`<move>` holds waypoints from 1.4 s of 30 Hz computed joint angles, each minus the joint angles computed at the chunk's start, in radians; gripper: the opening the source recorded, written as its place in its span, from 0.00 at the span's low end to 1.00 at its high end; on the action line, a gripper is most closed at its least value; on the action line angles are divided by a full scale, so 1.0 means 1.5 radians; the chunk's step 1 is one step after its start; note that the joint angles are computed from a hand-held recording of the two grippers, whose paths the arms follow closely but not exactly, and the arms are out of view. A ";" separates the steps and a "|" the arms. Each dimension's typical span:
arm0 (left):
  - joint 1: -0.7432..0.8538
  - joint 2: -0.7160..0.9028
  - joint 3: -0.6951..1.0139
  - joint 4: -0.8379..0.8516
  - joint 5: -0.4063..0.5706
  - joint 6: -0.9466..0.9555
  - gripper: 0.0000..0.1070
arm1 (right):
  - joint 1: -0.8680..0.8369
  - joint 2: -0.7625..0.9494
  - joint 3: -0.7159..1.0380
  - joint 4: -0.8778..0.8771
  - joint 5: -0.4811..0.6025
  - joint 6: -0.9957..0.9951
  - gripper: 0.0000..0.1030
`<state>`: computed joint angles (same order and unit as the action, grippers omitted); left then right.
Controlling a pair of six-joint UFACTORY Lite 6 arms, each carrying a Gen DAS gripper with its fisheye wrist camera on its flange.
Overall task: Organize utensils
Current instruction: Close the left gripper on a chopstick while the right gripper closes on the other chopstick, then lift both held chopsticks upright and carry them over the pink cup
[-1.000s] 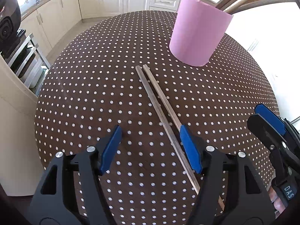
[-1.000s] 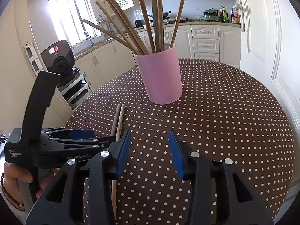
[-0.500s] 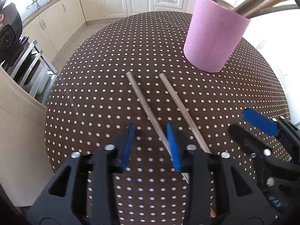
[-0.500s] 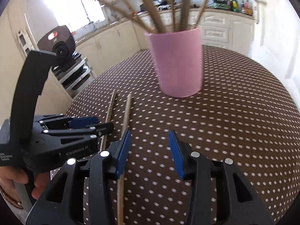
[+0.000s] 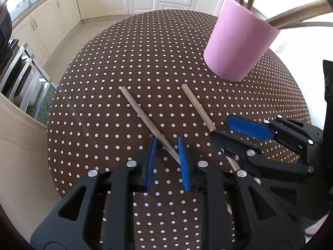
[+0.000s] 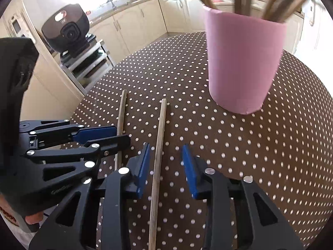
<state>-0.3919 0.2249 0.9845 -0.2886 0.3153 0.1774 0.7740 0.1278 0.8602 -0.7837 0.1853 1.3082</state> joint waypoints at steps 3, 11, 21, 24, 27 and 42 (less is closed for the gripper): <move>0.000 0.004 -0.002 0.031 -0.017 -0.035 0.17 | 0.004 0.039 0.051 0.058 0.038 -0.081 0.19; -0.035 -0.034 -0.051 0.084 -0.041 -0.104 0.06 | 0.012 0.021 0.008 -0.138 0.030 0.125 0.04; -0.109 -0.153 -0.124 0.199 -0.036 -0.246 0.06 | 0.039 -0.136 -0.093 -0.165 0.051 0.184 0.04; -0.142 -0.231 -0.154 0.295 -0.021 -0.345 0.06 | 0.067 -0.195 -0.118 -0.176 0.081 0.209 0.04; -0.172 -0.291 -0.173 0.354 0.000 -0.414 0.06 | 0.105 -0.246 -0.130 -0.184 0.124 0.226 0.04; -0.459 -0.541 -0.259 0.847 0.195 -0.981 0.06 | 0.381 -0.454 -0.188 -0.323 0.444 0.401 0.04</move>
<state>-1.0803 -0.5860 0.5954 0.9816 0.6073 -1.2939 1.3454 -0.5527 0.5779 -1.2680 0.8514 1.9102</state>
